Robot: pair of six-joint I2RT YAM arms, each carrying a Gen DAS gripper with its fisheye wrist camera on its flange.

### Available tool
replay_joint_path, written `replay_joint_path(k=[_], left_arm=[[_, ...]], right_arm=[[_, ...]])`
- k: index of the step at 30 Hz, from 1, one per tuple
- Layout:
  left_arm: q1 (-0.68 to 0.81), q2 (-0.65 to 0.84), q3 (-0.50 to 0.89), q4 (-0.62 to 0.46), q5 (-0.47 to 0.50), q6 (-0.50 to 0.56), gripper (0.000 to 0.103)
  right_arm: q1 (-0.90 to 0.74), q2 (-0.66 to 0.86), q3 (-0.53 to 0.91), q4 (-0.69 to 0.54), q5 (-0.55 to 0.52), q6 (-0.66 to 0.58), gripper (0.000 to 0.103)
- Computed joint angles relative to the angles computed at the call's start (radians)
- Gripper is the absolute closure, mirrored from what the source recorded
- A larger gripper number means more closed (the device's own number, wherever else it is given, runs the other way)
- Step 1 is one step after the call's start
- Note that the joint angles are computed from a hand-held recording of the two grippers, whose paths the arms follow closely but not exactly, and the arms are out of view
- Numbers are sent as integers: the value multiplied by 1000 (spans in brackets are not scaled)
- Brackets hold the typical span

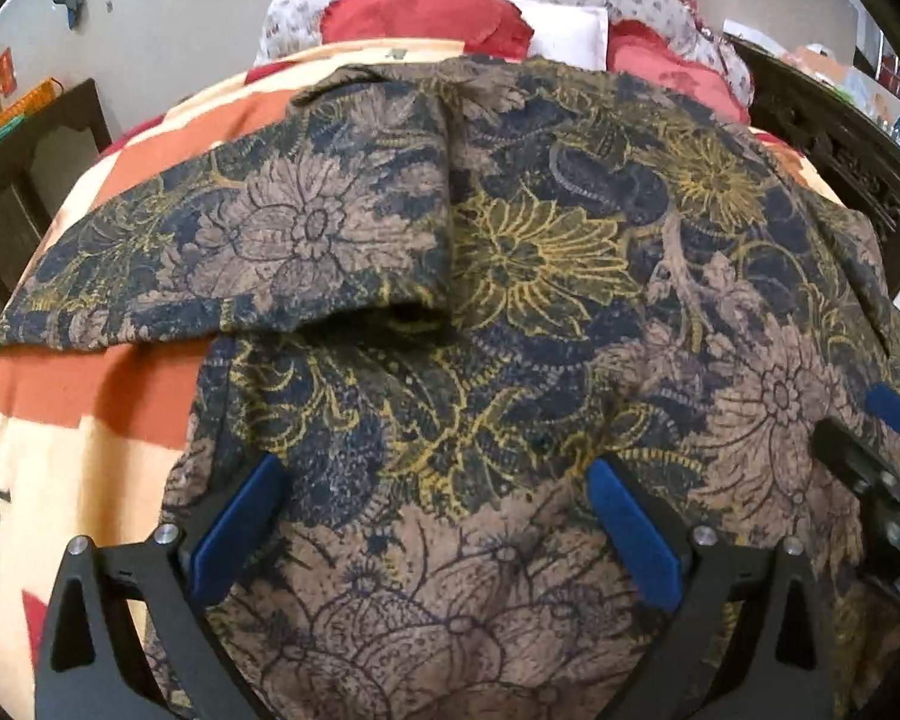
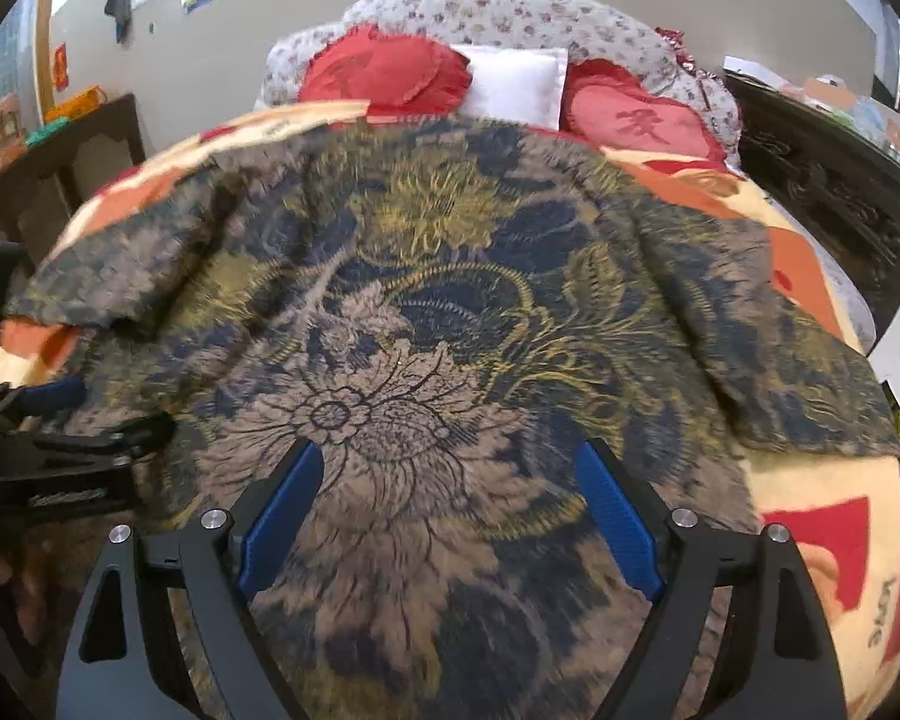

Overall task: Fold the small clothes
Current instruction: 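Grasp the sleeve cuff with the left gripper and lift it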

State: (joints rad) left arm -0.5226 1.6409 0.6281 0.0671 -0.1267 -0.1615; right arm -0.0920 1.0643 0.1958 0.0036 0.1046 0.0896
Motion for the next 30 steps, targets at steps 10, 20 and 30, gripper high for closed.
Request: replay_joint_path(k=[10,20,30], left_arm=[[54,-43,-25,-13,59,25,0],[638,-263,132,-341,631,240,1],[1204,481,941,-840,1114,81,29]], right_arm=[[28,148,-5,115,26,14,13],[10,134,-6,105,4,7,12],[15,138,-6,107,11,7,11]])
